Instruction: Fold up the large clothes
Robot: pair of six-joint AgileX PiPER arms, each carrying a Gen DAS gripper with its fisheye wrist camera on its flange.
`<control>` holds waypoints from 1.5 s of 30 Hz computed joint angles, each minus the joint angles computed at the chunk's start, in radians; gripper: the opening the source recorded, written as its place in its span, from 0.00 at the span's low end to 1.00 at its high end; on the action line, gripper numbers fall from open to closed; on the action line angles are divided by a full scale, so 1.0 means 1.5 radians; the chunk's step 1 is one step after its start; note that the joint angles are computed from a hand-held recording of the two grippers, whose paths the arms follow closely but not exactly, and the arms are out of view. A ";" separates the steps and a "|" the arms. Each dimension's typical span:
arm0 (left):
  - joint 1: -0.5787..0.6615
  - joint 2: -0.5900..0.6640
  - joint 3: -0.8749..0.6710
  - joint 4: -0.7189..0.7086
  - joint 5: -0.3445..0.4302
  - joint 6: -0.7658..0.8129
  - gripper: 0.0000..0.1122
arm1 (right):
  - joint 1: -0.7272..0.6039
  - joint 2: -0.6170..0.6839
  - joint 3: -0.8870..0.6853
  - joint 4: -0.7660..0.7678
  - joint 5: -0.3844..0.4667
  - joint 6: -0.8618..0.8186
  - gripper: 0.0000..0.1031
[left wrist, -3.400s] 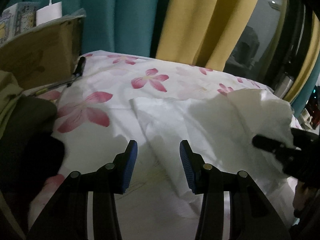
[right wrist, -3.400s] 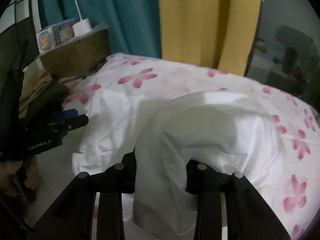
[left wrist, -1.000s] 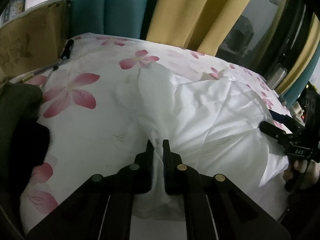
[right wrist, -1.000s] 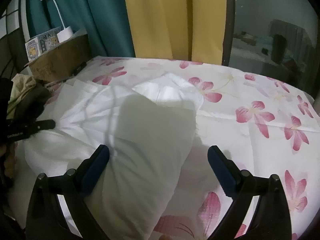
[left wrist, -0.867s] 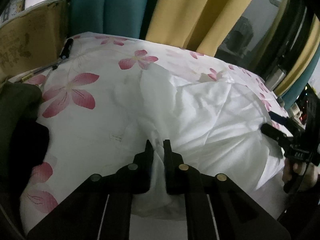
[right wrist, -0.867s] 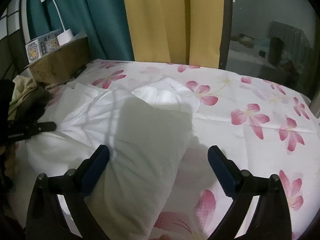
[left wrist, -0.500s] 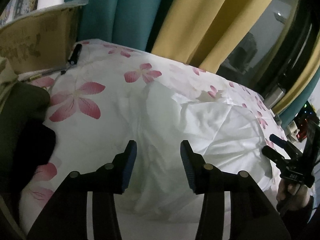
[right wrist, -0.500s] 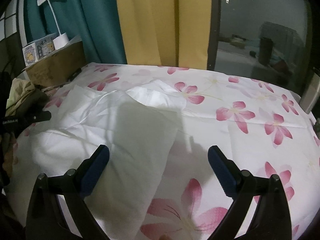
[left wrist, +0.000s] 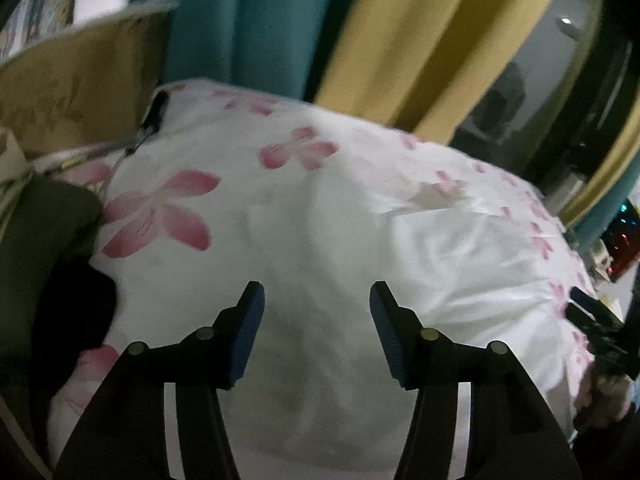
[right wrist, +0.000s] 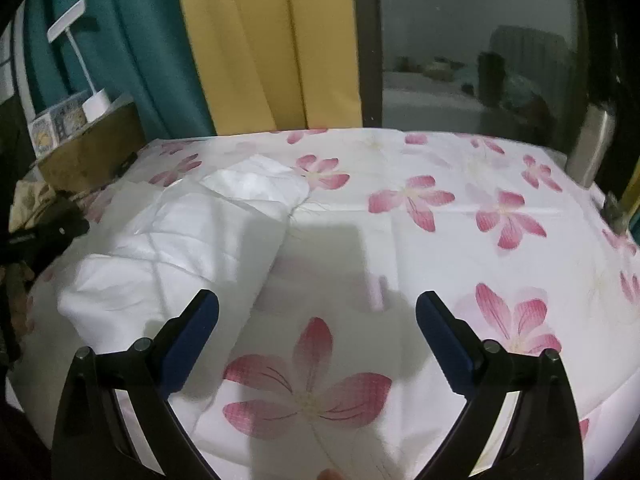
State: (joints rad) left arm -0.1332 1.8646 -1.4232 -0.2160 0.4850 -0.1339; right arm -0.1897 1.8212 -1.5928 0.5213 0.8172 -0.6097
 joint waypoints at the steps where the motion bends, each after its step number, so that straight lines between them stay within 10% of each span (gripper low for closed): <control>1: 0.009 0.016 -0.012 -0.014 0.010 0.012 0.53 | -0.006 0.008 -0.011 0.017 0.015 -0.007 0.95; 8: 0.030 0.066 -0.062 -0.128 0.026 0.139 0.62 | 0.009 0.080 -0.111 0.053 0.077 0.010 0.95; 20: 0.081 0.164 -0.173 -0.480 0.228 0.445 0.63 | 0.056 0.209 -0.256 0.023 0.139 0.062 0.94; 27: 0.045 0.194 -0.226 -0.471 0.269 0.444 0.63 | 0.069 0.229 -0.277 -0.002 0.142 0.065 0.93; 36: 0.001 0.191 -0.239 -0.398 0.235 0.436 0.62 | 0.079 0.237 -0.282 0.037 0.158 0.029 0.66; 40: -0.003 0.186 -0.222 -0.387 0.211 0.441 0.28 | 0.078 0.237 -0.280 0.055 0.163 0.022 0.56; 45: -0.018 0.167 -0.198 -0.371 0.171 0.438 0.18 | 0.084 0.208 -0.238 0.078 0.138 -0.004 0.40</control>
State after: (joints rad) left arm -0.1600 2.1153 -1.7199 -0.7731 0.7408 0.5235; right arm -0.0644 2.1327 -1.9501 0.6378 1.0237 -0.6153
